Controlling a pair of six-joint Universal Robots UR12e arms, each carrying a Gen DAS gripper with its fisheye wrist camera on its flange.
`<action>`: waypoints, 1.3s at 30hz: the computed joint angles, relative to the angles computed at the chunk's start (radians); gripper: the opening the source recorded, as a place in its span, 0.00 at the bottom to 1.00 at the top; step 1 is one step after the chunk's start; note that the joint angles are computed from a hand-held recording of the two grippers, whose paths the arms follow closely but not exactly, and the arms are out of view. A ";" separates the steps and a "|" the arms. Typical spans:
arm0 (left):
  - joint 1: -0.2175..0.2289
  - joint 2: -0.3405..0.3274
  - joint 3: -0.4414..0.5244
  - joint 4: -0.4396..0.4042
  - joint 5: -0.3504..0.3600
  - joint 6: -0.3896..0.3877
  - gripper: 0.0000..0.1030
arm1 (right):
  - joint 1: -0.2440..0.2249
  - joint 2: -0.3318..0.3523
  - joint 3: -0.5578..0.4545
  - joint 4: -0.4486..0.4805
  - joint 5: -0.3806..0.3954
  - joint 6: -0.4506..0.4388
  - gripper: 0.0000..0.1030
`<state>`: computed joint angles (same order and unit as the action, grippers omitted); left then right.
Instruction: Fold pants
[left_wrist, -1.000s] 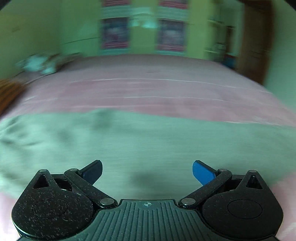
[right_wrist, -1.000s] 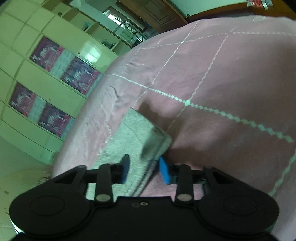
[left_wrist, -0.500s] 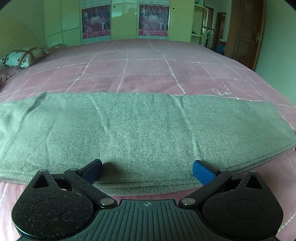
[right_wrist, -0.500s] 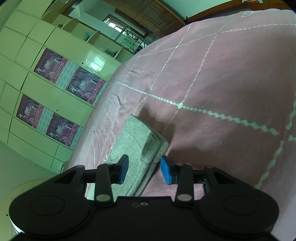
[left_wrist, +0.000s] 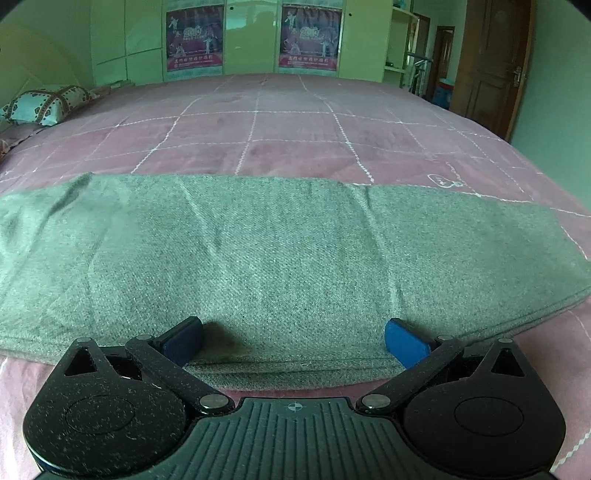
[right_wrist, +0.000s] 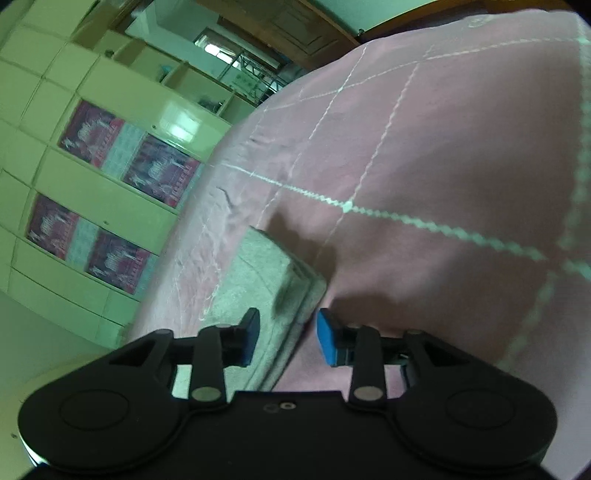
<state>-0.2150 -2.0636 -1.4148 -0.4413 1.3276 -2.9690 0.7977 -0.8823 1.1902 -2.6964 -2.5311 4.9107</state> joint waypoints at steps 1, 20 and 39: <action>-0.001 0.000 -0.004 0.009 0.001 0.001 1.00 | -0.002 0.003 0.002 -0.039 0.015 -0.034 0.25; 0.004 -0.002 -0.009 0.024 -0.021 -0.002 1.00 | -0.017 -0.013 0.018 0.041 0.041 0.032 0.21; 0.149 0.011 0.003 0.125 -0.018 0.020 1.00 | -0.017 0.108 -0.291 0.152 0.076 -0.299 0.08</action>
